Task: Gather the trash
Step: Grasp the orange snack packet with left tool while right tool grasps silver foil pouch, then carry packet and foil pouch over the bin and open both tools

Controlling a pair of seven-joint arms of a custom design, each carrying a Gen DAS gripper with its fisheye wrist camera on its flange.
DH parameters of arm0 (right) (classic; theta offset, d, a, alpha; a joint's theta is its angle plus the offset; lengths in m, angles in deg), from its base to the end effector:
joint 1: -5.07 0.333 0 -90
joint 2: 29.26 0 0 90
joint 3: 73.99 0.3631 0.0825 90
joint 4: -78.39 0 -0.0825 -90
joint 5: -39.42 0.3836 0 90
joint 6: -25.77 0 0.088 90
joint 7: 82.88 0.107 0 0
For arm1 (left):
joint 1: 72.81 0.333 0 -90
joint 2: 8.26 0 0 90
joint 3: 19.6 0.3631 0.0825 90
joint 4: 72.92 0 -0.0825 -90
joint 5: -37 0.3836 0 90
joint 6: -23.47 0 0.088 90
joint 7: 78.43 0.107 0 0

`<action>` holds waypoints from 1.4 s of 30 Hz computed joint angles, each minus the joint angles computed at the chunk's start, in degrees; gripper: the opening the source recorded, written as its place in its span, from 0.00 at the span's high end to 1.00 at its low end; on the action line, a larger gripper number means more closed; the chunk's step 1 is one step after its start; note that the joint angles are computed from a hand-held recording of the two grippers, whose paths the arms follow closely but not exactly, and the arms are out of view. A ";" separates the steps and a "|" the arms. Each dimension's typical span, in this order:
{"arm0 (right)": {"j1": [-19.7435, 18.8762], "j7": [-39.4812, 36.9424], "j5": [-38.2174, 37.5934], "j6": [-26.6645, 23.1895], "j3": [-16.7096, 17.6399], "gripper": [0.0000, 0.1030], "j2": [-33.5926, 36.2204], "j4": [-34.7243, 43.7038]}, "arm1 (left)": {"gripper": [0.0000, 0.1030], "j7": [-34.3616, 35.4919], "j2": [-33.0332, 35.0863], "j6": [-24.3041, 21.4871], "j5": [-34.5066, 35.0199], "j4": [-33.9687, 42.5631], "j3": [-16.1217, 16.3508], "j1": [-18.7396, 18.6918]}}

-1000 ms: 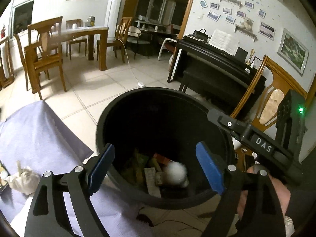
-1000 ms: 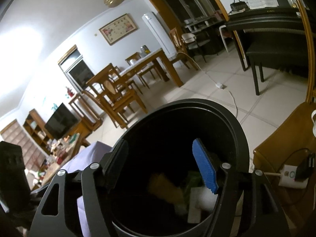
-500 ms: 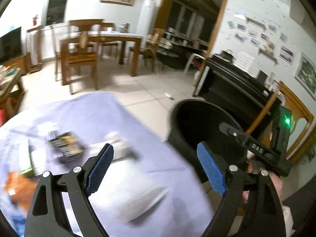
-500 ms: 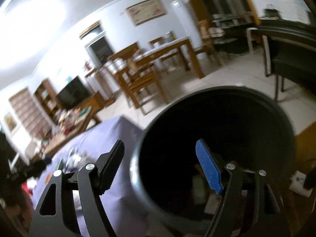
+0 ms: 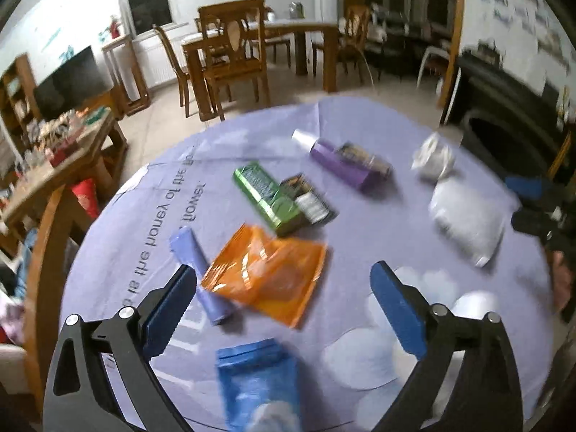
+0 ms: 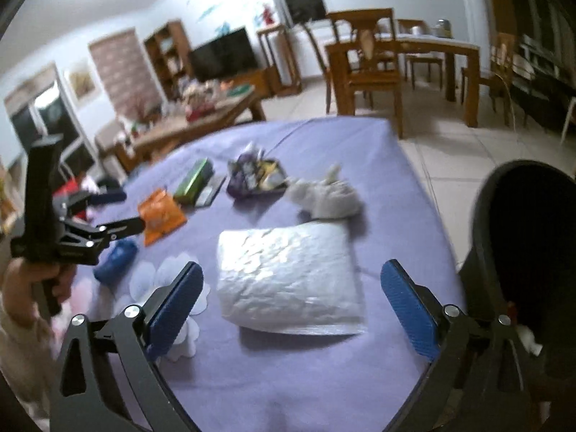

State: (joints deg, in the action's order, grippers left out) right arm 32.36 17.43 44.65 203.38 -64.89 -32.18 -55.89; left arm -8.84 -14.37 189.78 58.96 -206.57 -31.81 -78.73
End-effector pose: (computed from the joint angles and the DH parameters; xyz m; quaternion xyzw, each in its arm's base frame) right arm 0.4420 0.3178 0.4973 -0.7586 0.5201 -0.1299 0.3704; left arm 0.4968 -0.1897 0.5009 -0.5543 0.7585 -0.2412 0.2432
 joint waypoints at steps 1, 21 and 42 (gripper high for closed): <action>-1.05 3.08 -4.27 -1.79 0.84 0.05 0.83 1.27 | 0.07 0.21 0.12 -0.25 1.33 0.00 -0.02 0.36; 0.48 13.49 -21.32 -14.58 -1.24 0.19 7.47 9.57 | 0.35 22.25 4.75 -0.20 -19.19 2.14 2.64 -1.70; 7.68 -23.92 29.65 3.90 -3.50 0.35 -1.06 0.01 | 0.58 46.50 -1.53 7.21 -51.17 -1.62 5.62 -10.85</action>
